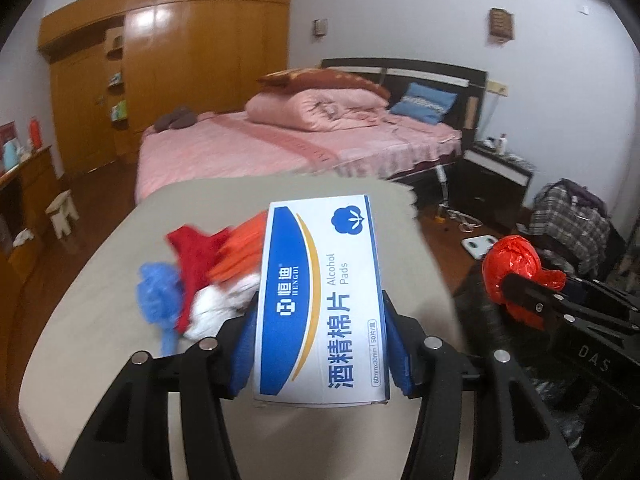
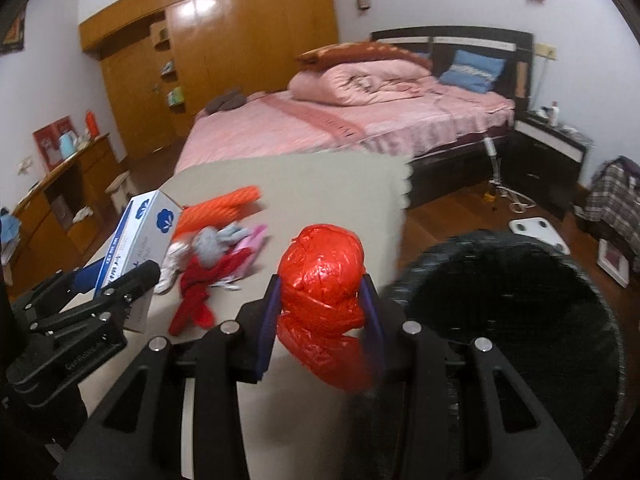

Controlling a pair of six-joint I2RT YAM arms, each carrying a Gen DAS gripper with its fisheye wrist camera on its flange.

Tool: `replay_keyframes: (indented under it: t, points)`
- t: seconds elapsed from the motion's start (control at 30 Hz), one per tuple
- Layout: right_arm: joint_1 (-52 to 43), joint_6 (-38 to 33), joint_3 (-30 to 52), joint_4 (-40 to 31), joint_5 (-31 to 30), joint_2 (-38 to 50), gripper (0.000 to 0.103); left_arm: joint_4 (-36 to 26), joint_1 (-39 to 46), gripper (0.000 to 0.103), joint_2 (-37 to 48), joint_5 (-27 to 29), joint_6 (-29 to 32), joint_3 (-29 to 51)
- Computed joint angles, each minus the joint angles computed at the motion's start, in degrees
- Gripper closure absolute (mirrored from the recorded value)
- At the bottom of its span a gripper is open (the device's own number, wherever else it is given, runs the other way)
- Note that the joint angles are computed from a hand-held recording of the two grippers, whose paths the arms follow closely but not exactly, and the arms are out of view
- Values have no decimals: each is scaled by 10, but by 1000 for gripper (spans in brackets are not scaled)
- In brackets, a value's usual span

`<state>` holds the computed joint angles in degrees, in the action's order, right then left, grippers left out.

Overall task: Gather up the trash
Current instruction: 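Grasp the white-and-blue alcohol pads box with the left tool while the right tool holds the red bag, then carry both items over the black bin and open both tools to drop them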

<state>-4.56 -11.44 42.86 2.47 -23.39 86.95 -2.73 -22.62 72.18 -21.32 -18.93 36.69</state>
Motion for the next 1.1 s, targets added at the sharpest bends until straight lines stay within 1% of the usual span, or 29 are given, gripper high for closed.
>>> replay_keyframes:
  t: [0.2, 0.47, 0.6, 0.63, 0.7, 0.77, 0.8, 0.83, 0.87, 0.93, 1.03, 1.1]
  points:
    - [-92, -22, 1, -9, -7, -5, 66, 9, -59, 49, 59, 22, 7, 66]
    - [-190, -44, 3, 4, -6, 21, 65, 28, -126, 49, 179, 59, 19, 179]
    - [-228, -51, 4, 16, -8, 39, 65, 30, -154, 49, 233, 70, 18, 231]
    - [-234, -51, 6, 18, -7, 43, 63, 32, -157, 49, 244, 75, 19, 241]
    - [-247, -53, 8, 23, -5, 51, 62, 33, -163, 48, 269, 97, 19, 261]
    - [-252, -51, 15, 27, 3, 57, 48, 34, -165, 35, 278, 108, 18, 266]
    - [-253, -47, 13, 34, 8, 57, 43, 44, -165, 26, 275, 105, 18, 257]
    - [-255, -46, 8, 39, 9, 53, 32, 56, -165, 23, 272, 100, 18, 249]
    - [-257, -42, 2, 51, 11, 49, 23, 63, -162, 22, 265, 91, 20, 237]
    - [-255, -35, -8, 65, 12, 41, 11, 63, -156, 21, 253, 80, 20, 224]
    - [-248, -29, -5, 53, -4, 38, 7, 70, -141, 20, 219, 52, 22, 186]
    - [-223, -19, -11, 49, -3, 28, 7, 74, -126, 20, 186, 34, 22, 148]
